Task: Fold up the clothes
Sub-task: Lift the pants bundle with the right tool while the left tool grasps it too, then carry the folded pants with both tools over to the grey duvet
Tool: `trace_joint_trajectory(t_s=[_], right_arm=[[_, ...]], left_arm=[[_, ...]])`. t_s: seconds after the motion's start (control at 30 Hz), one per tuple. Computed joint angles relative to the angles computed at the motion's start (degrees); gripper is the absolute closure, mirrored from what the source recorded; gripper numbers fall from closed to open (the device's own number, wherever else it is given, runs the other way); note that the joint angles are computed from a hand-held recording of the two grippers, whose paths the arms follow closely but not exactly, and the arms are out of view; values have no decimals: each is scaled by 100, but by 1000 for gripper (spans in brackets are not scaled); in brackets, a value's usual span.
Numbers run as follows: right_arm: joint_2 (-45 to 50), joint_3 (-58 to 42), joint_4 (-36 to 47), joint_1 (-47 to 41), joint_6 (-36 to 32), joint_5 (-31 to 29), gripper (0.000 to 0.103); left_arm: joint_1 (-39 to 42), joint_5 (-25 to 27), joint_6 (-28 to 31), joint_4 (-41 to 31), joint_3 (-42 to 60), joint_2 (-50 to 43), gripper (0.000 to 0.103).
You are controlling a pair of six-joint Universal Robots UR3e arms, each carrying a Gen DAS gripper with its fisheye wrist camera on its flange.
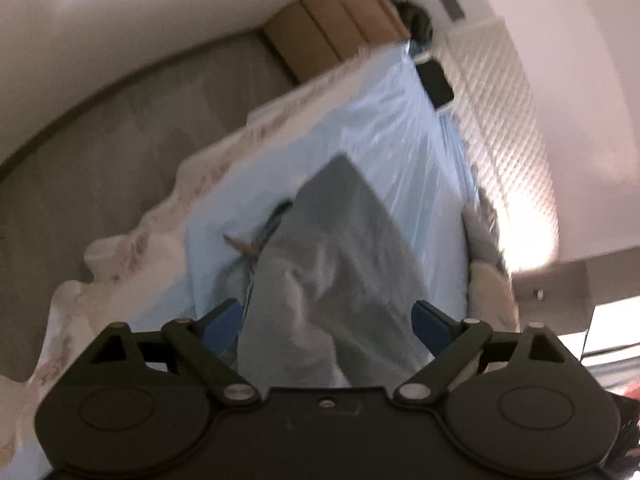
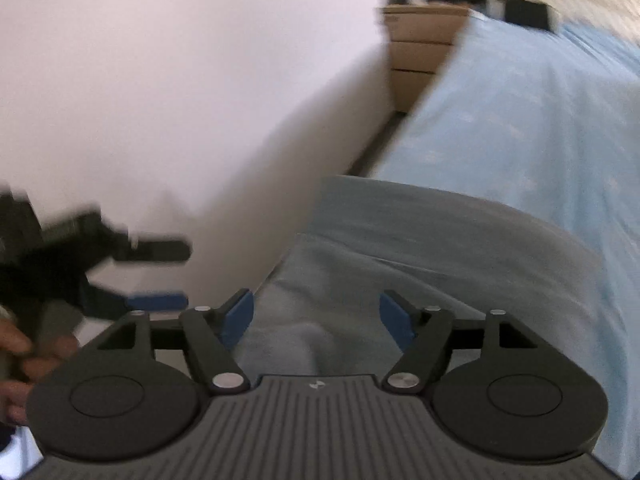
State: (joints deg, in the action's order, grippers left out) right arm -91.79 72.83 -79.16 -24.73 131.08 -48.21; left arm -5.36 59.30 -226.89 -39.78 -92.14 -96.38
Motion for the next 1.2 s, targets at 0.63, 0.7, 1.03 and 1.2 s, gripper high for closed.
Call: trace_joint_trajectory(t_s=[0.63, 0.7, 1.03, 1.2], right_arm=[[1475, 241, 498, -2058, 662, -40, 0], [1270, 575, 174, -2036, 654, -75, 5], [-18, 1073, 56, -2118, 892, -49, 52], [25, 287, 916, -2177, 808, 163, 54]], left_arm=[[-181, -963, 1351, -435, 808, -1999, 27], [-250, -835, 1285, -573, 900, -1949, 43], [-177, -780, 1261, -1763, 1449, -1333, 68], [-79, -890, 1416, -2813, 2149, -949, 68]])
